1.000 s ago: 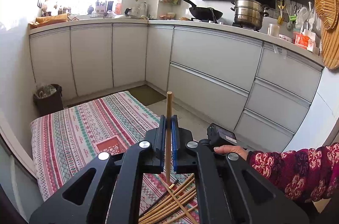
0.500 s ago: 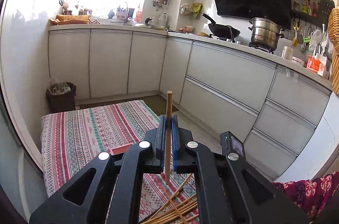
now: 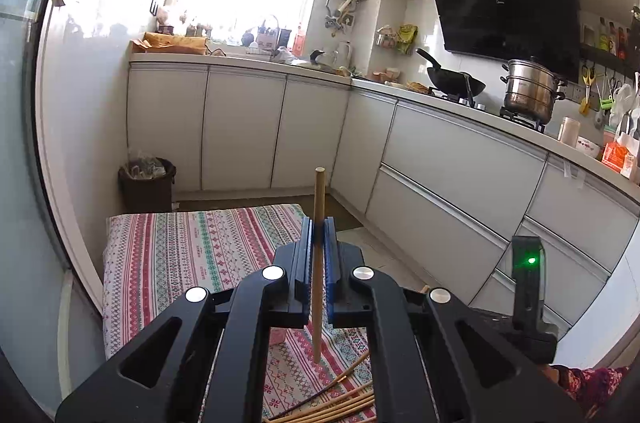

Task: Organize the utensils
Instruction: 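Carry both held chopsticks upright over the pink basket, then lower the chopsticks into the pink basket and open both tools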

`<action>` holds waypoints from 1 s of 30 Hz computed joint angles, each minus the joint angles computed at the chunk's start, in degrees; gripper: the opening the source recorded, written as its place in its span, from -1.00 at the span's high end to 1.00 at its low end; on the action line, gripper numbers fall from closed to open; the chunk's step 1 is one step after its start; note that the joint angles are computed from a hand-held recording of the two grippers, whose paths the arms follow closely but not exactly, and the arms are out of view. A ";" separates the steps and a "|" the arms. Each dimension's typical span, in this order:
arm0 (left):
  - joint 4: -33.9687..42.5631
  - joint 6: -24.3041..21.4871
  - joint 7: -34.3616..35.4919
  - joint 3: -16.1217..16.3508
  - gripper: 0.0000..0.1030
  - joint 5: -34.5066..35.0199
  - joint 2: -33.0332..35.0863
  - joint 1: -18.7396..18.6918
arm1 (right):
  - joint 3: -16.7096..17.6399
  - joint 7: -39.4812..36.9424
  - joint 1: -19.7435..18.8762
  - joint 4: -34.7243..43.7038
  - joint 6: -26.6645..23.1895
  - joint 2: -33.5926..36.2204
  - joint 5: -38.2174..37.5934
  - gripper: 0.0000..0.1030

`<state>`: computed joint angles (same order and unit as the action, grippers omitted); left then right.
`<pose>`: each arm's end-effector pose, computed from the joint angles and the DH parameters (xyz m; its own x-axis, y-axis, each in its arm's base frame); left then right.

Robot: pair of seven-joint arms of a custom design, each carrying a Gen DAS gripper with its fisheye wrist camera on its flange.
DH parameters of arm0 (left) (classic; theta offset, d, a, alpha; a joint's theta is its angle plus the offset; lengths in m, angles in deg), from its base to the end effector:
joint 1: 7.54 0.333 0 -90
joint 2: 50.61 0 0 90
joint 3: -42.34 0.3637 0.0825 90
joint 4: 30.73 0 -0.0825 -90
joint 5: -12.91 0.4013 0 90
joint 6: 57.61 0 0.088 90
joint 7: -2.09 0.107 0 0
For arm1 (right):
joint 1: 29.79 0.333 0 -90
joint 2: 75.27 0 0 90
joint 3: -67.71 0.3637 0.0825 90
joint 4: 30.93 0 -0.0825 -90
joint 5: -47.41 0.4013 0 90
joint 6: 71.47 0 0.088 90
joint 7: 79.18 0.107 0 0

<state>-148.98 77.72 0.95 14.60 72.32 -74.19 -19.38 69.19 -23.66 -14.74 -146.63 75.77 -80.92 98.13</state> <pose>0.3524 -0.3463 0.7060 0.1966 -0.9653 0.1717 -0.2887 -0.2243 -0.9308 0.5635 0.1549 0.6054 0.4187 -0.8056 -0.4190 -0.7402 -0.0355 -0.6714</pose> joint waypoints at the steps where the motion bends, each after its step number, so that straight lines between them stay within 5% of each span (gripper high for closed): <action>1: 0.25 -0.29 0.15 0.08 0.92 -0.02 0.22 0.16 | -0.05 -0.55 0.09 0.51 -0.01 -0.11 0.55 0.86; 14: 2.38 -3.54 -3.46 2.69 0.92 5.18 3.71 3.00 | 1.40 -3.68 0.89 14.43 2.74 5.17 5.96 0.85; 19: 0.88 -1.18 -6.80 4.90 0.92 6.55 5.28 3.22 | 3.26 -4.33 1.35 18.04 4.25 8.90 5.84 0.85; 30: -0.87 -3.14 -5.58 7.03 0.73 0.77 6.74 1.37 | 6.36 -6.66 2.15 18.92 7.10 13.21 3.96 0.85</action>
